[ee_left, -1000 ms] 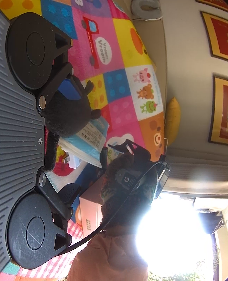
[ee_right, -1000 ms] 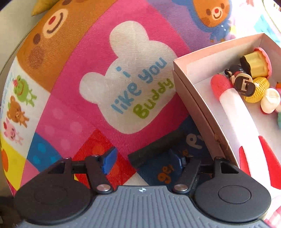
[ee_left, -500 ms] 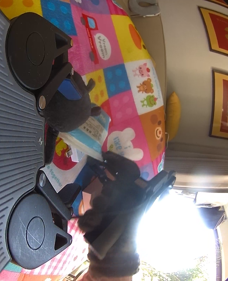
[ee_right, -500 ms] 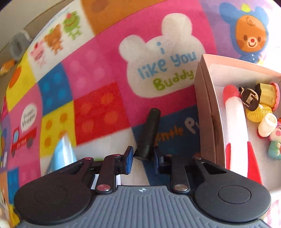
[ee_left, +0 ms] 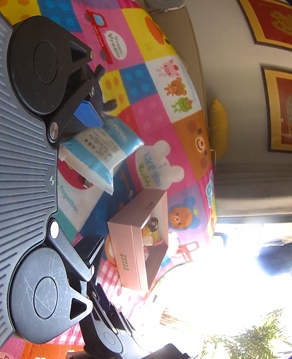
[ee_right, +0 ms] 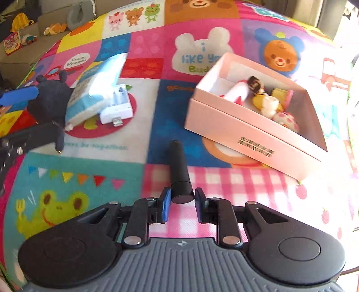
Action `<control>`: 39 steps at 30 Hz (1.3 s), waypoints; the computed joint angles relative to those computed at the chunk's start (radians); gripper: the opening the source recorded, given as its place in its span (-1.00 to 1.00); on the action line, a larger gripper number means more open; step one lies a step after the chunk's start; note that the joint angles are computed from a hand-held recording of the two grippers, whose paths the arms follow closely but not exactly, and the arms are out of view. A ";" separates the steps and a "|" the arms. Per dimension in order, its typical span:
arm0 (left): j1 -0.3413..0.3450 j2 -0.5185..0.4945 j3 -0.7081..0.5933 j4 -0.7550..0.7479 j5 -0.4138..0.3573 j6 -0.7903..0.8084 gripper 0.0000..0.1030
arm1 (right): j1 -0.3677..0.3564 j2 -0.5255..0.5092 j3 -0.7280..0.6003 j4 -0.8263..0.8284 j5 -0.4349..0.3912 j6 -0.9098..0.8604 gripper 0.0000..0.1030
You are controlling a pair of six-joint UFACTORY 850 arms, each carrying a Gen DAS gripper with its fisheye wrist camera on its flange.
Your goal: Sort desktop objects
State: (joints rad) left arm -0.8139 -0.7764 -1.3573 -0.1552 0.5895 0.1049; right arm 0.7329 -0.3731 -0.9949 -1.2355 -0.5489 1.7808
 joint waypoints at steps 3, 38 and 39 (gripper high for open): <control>-0.013 -0.036 -0.054 -0.076 -0.035 0.099 1.00 | 0.027 0.032 0.081 -0.073 -0.116 0.141 -0.50; -0.066 -0.034 -0.115 0.238 -0.211 -0.273 0.13 | 0.031 0.068 0.291 -0.548 -0.177 1.054 1.00; -0.071 -0.036 -0.111 0.170 -0.210 -0.202 0.15 | 0.030 0.067 0.288 -0.542 -0.174 1.045 1.00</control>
State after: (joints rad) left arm -0.8851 -0.8125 -1.4686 0.0152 0.3793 -0.0976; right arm 0.7626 -0.3064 -0.7073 -1.7772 -0.7229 2.8253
